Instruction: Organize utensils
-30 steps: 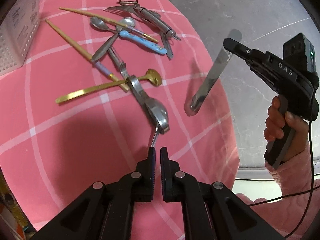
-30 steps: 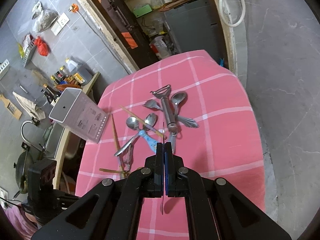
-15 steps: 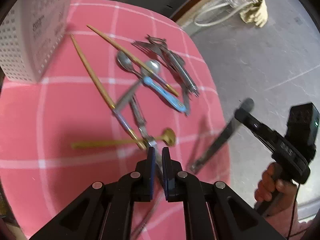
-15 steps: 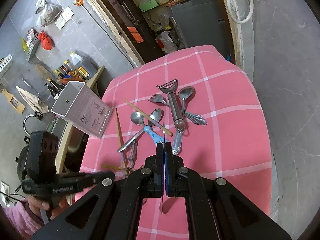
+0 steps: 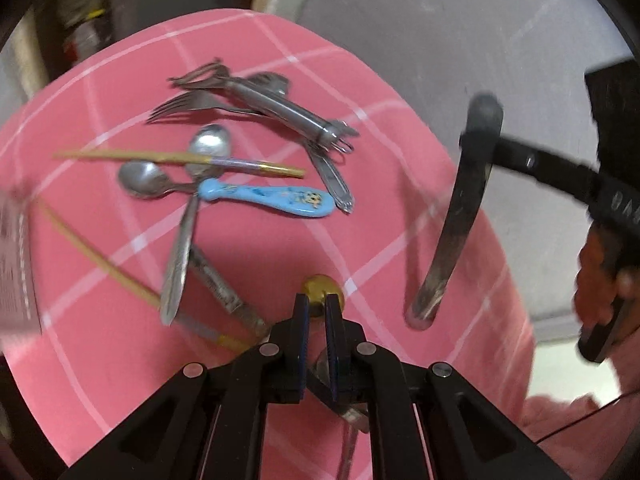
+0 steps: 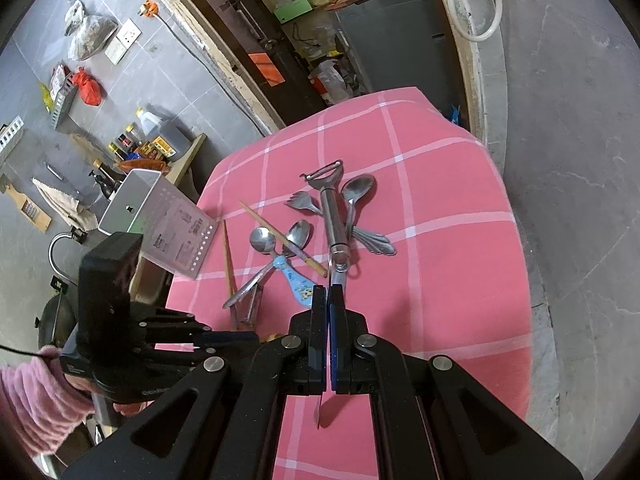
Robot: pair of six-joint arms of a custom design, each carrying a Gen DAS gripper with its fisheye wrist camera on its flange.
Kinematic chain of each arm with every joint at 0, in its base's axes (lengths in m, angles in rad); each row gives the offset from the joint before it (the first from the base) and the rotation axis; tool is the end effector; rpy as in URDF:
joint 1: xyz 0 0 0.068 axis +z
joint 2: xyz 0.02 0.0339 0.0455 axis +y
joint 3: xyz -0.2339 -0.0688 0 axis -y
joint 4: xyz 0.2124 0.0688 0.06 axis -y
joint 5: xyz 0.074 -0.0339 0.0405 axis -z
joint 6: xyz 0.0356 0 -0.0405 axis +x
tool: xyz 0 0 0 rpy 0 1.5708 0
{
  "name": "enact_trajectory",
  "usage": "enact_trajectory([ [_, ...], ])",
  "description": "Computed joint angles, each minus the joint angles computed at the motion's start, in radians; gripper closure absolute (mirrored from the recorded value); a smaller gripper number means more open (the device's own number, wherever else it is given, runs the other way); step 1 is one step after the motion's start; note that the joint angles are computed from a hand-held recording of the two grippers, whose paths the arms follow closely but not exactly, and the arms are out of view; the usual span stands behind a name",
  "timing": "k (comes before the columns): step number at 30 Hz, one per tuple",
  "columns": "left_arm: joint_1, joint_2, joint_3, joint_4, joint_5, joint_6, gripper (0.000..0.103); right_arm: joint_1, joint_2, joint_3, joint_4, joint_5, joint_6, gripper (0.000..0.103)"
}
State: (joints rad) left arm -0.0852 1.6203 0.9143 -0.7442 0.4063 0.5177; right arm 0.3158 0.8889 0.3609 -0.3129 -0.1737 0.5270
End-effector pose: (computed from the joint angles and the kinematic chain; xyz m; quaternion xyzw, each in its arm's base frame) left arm 0.2429 -0.0349 0.1490 0.3019 0.9300 -0.1840 0.1009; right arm 0.1492 0.0552 0.1586 0.0673 0.9287 0.2194 0.2913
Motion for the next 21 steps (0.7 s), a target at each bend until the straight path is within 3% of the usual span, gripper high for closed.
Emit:
enact_trajectory([
  [7,-0.052,0.019,0.040,-0.031,-0.102,0.087,0.095,-0.052,-0.012,-0.024,0.006,-0.041,-0.020,0.101],
  [14,-0.079,0.054,0.092,-0.094,-0.164,0.192,0.080,-0.096,0.029,-0.040,0.055,-0.083,-0.028,0.101],
  [21,-0.145,0.119,0.183,-0.177,-0.230,0.241,0.081,-0.095,0.046,-0.041,0.071,-0.083,-0.029,0.101],
])
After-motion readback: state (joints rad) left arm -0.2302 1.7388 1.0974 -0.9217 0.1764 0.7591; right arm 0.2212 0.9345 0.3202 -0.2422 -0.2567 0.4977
